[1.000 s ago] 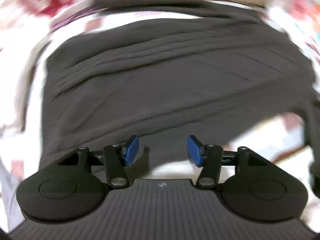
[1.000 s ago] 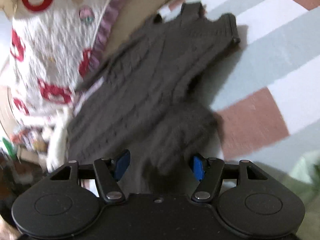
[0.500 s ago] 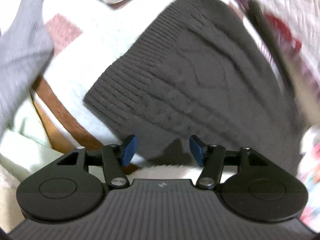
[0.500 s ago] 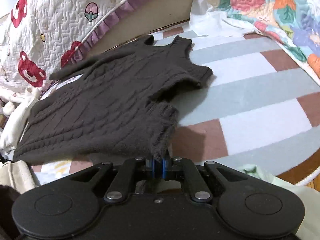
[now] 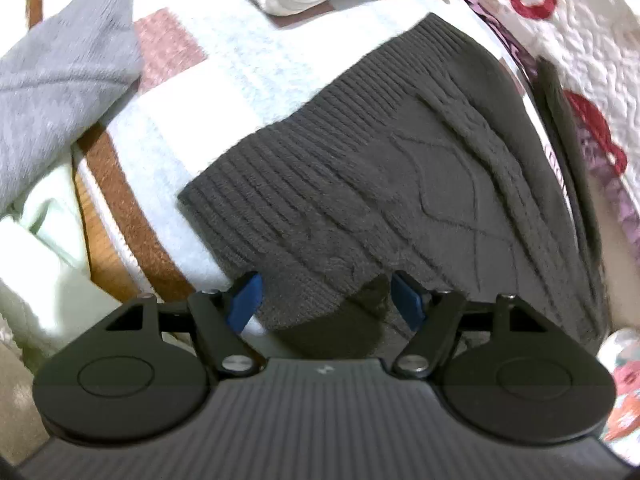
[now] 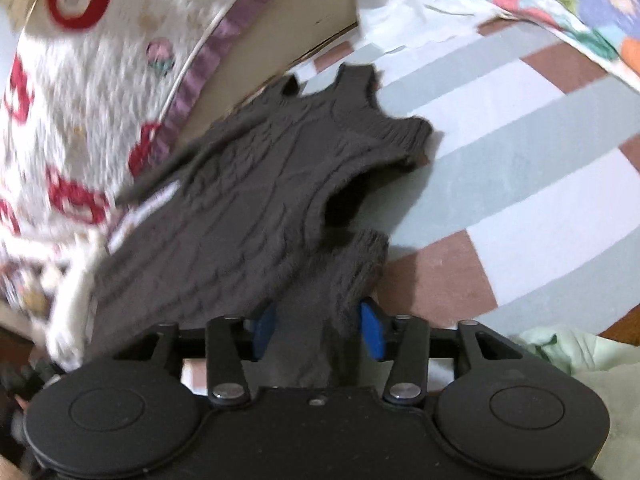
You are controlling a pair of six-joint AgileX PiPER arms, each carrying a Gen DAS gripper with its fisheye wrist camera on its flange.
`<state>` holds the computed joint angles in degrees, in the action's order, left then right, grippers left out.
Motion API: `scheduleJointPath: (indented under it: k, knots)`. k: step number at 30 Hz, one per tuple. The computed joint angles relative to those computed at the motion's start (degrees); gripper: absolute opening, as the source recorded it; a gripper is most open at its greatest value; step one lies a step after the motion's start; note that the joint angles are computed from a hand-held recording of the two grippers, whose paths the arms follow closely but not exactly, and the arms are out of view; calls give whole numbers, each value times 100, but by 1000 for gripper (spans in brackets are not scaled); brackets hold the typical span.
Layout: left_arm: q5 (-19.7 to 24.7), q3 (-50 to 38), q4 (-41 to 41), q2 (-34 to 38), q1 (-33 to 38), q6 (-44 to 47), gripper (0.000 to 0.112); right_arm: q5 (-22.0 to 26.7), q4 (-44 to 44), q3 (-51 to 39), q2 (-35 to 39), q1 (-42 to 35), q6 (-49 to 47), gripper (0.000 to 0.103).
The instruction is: Fold clothes
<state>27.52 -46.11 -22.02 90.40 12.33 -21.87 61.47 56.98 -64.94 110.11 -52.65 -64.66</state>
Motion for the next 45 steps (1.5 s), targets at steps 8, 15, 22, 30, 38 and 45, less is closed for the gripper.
scheduleJointPath:
  k: [8,15,22,30,38,45]
  knots:
    - [197,-113,2807,-425,-1183,-1981,71,-12,373,-972,779,148,995,64]
    - [752,-679,6153,-555,-3099,-3482,68,-960,1619,-1293,1452,630,-233,10]
    - [318,-1283,4932,-67,-2975,-2301,73,-1746,3024,-204,94,868,-3536,5]
    - [930,-1780,3316,787,-2578,-446,73,-2913,1300,-329,230,1208,-1484,10]
    - [-428,-2261,1406,1130,-925,1893,83,-2742,1143,-632,-745,1934,-895,46]
    - [-698,-3136,279,2107,-126,3979,83,-1967,241,-1770,-924,3953,-1711,44]
